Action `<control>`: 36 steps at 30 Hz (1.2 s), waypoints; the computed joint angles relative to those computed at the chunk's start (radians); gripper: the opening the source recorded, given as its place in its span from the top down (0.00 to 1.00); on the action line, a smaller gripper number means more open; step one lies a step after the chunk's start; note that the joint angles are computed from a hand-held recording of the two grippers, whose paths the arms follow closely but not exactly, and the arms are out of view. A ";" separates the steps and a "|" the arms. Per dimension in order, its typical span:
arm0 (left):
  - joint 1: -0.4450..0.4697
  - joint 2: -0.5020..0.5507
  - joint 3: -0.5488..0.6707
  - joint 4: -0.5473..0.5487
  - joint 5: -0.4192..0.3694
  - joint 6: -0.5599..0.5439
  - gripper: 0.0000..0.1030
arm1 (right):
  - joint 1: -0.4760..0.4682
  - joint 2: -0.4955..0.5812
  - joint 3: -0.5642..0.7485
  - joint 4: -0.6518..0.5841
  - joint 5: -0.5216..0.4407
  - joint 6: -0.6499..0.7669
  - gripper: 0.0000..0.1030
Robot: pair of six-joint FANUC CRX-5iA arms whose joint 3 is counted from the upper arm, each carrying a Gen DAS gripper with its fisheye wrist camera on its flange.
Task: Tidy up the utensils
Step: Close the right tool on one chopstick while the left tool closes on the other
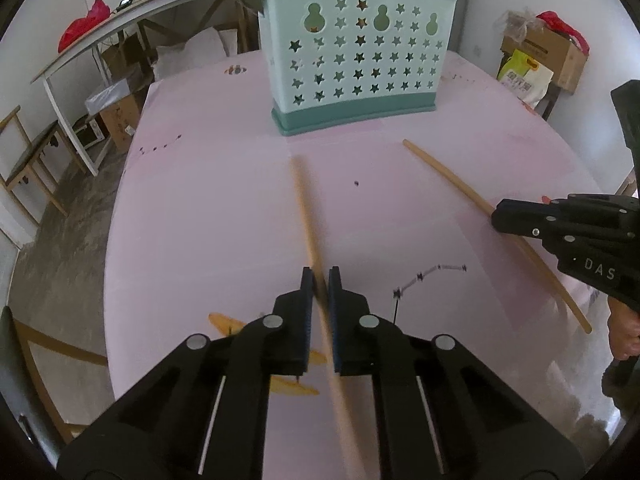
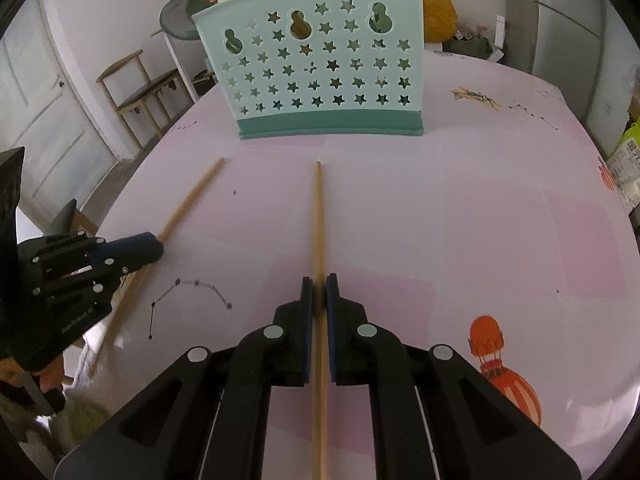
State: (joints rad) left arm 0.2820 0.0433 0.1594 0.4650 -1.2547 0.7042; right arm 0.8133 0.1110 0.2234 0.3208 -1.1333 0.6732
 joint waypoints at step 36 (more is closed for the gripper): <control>-0.108 0.073 0.125 -0.108 -0.001 0.087 0.90 | -0.043 0.071 0.088 -0.019 -0.013 0.132 0.89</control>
